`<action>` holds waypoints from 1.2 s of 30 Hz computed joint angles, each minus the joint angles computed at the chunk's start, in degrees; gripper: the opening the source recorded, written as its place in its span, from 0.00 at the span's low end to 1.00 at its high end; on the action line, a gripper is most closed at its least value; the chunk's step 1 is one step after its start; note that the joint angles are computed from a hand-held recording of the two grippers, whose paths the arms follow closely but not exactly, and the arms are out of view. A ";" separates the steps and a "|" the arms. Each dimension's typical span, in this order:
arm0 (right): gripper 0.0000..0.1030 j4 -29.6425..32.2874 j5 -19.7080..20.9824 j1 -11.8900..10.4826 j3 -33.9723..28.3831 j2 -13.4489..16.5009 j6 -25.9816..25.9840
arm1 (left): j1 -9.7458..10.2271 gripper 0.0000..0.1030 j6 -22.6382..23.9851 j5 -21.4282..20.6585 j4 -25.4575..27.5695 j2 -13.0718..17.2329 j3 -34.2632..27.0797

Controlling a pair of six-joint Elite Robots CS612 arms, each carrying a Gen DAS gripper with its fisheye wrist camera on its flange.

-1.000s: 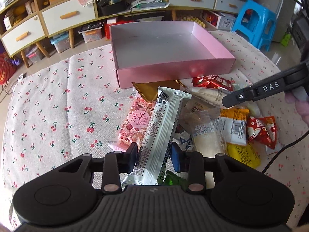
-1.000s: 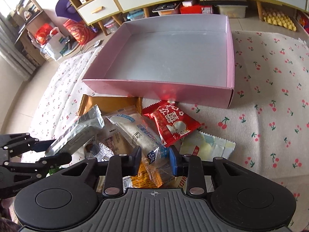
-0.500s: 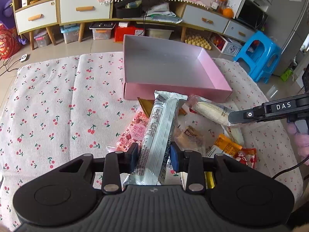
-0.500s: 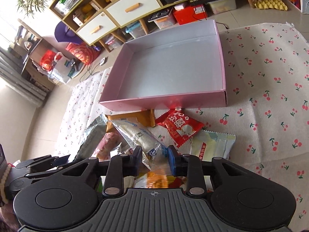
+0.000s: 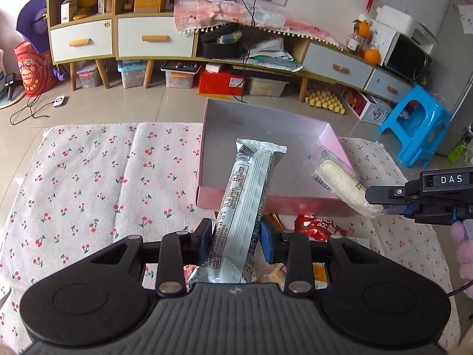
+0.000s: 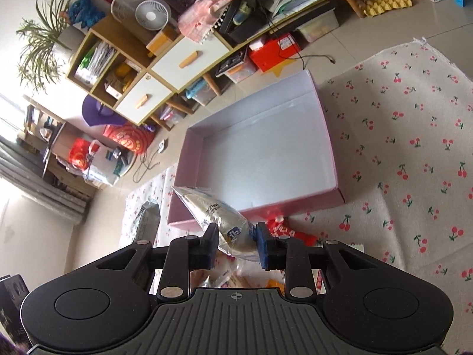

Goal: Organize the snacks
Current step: 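Carry the silver bar with left tool while right tool carries the roll into the pink box, then open left tool releasing the bar while right tool releases the roll in the box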

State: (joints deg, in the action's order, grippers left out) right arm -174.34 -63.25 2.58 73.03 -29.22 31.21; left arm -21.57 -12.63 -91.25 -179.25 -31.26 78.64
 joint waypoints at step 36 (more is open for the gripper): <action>0.50 -0.66 -3.74 -0.69 -7.02 5.62 2.43 | -1.89 0.71 7.03 10.75 4.27 7.12 -12.48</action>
